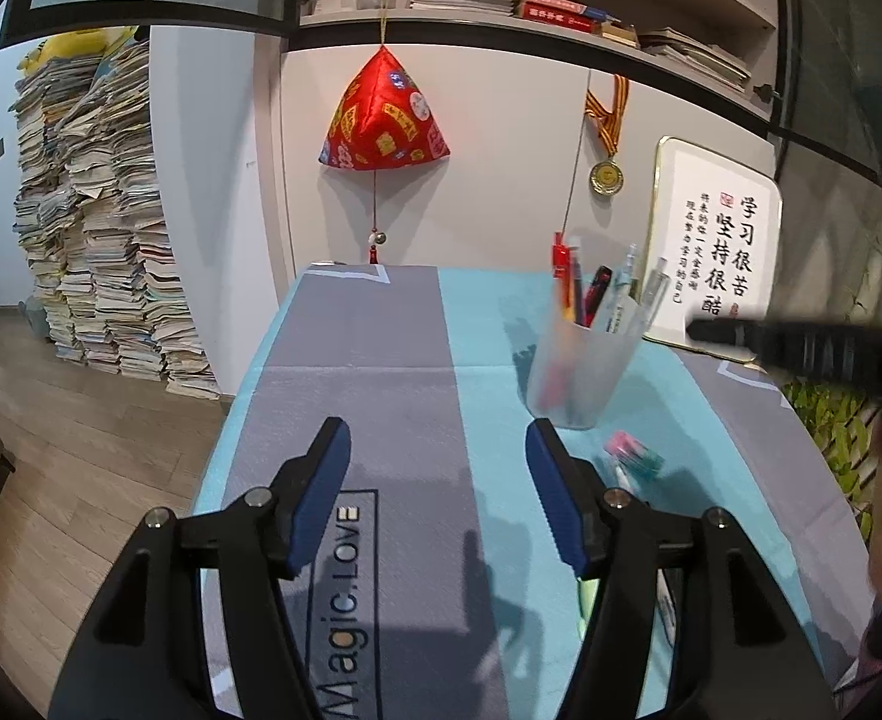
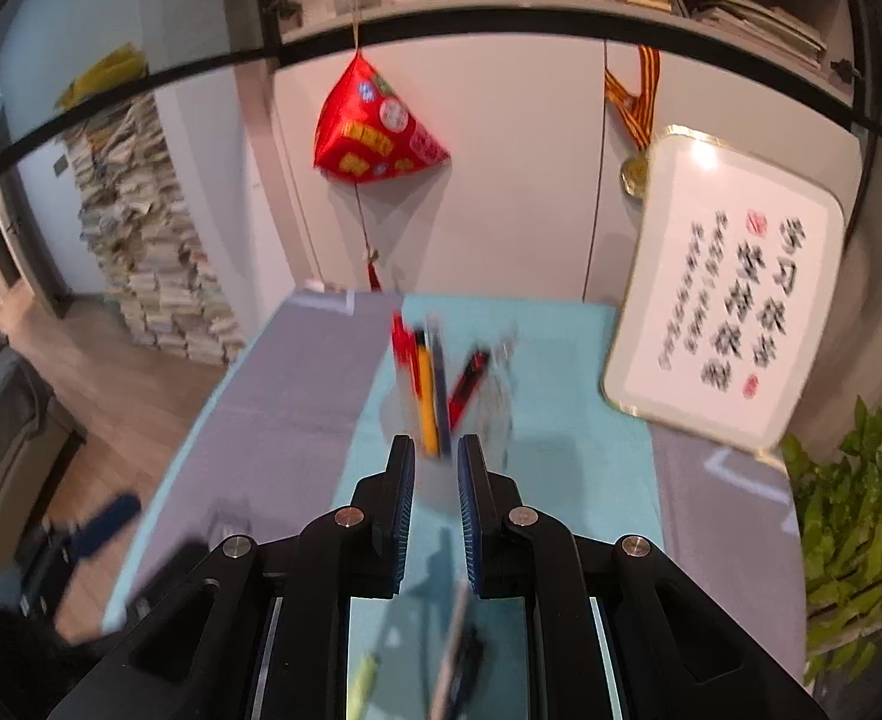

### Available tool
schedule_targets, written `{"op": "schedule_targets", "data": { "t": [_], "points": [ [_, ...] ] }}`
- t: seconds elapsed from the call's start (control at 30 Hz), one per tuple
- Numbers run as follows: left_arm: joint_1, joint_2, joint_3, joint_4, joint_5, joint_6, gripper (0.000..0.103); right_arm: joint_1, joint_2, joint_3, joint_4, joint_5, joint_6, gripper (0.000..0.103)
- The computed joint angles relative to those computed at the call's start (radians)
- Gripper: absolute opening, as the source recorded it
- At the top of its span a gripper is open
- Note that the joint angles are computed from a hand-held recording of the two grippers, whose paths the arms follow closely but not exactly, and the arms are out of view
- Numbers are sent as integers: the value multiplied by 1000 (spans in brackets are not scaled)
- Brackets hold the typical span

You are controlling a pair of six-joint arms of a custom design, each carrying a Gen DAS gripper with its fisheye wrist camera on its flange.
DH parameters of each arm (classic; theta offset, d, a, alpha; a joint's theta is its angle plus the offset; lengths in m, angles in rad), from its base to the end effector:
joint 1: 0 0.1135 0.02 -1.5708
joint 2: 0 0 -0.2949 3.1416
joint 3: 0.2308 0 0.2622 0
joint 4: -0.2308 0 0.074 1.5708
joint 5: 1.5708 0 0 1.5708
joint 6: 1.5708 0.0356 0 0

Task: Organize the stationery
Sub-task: 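Carry the dark blue pen into the frosted cup and open the right gripper, then grasp the white pen on the tablecloth with the left gripper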

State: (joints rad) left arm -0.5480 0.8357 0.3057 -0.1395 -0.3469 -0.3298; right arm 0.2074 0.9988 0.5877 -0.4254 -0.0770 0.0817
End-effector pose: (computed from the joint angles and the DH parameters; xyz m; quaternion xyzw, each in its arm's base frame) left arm 0.1404 -0.0715 0.1883 0.0218 0.8896 -0.0417 0.4544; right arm 0.1870 0.0421 0.2332 -0.0724 0.9300 0.0872 0.3498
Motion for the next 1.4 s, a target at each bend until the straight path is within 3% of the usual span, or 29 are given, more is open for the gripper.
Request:
{"op": "schedule_targets", "data": {
  "t": [0.33,0.6,0.77,0.87,1.07,1.27,1.4],
  "points": [
    [-179,55,19,-58,-124,-96,61,-172,81,-206,21,-141,-69,13],
    [-234,42,14,-108,-180,-141,62,-122,195,-214,91,-121,-17,13],
    [-220,50,9,-98,-167,-134,62,-103,214,-222,117,-126,1,14],
    [-220,53,7,-92,-168,-129,62,-61,206,-221,115,-60,10,14],
    [-208,93,7,-60,-146,-131,63,-153,221,-213,98,-97,-37,14],
    [-247,151,17,-46,-158,-150,63,-79,230,-224,149,-48,14,14],
    [-259,170,23,-44,-169,-146,63,-180,196,-225,115,-157,-51,13]
  ]
}}
